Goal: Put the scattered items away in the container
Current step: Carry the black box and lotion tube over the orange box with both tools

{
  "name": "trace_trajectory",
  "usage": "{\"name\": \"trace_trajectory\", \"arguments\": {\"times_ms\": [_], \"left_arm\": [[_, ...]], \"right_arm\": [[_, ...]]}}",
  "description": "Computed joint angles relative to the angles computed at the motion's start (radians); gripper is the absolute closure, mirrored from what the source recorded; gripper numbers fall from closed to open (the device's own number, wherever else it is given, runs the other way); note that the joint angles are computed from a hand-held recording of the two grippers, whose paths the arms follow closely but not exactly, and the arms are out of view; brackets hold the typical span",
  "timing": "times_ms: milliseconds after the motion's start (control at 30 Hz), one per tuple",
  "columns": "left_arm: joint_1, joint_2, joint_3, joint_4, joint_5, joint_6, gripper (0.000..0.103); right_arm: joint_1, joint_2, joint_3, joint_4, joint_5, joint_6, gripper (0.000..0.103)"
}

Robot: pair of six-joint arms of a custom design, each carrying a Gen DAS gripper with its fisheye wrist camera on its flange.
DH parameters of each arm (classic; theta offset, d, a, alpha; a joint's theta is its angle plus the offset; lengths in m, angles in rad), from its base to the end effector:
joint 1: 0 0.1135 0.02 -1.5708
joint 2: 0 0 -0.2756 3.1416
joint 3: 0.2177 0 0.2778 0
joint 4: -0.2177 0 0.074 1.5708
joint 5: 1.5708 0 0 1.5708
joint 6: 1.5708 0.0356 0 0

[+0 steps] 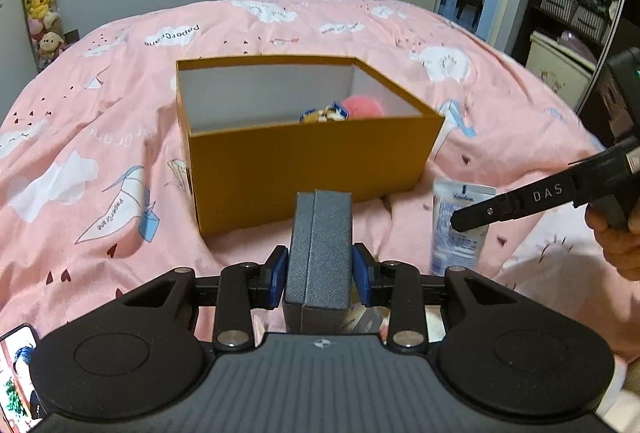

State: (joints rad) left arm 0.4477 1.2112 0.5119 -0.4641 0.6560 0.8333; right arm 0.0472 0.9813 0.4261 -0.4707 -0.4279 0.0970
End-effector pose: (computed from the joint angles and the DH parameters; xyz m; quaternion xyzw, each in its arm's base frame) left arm 0.1984 0.0712 0.1490 0.2416 0.8974 -0.1385 0.3421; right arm 0.1832 0.0234 0.1596 -0.0337 0.9423 0.2229 0.2475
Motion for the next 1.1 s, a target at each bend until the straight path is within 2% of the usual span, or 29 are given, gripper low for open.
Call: {"name": "trace_trajectory", "arguments": {"times_ms": [133, 333, 533, 733, 900, 1100], "left_arm": [[0.004, 0.024, 0.062, -0.059, 0.037, -0.022, 0.064], [-0.006, 0.090, 0.191, -0.148, 0.082, -0.047, 0.064], [-0.045, 0.165, 0.338, -0.181, 0.080, -0.106, 0.064], [-0.099, 0.284, 0.534, -0.215, 0.057, -0.174, 0.064], [-0.147, 0.414, 0.642, -0.174, 0.008, -0.299, 0.065], [-0.239, 0.505, 0.649, -0.003, -0.122, -0.388, 0.065]], "right_arm": [[0.010, -0.061, 0.049, -0.026, 0.007, -0.034, 0.093], [0.070, -0.071, 0.153, -0.017, 0.028, -0.043, 0.093], [0.148, -0.002, 0.259, 0.029, 0.058, -0.048, 0.094], [0.202, 0.149, 0.393, 0.121, 0.068, -0.034, 0.094], [0.221, 0.290, 0.465, 0.238, 0.096, 0.009, 0.094], [0.224, 0.455, 0.512, 0.325, 0.128, 0.043, 0.094]]}}
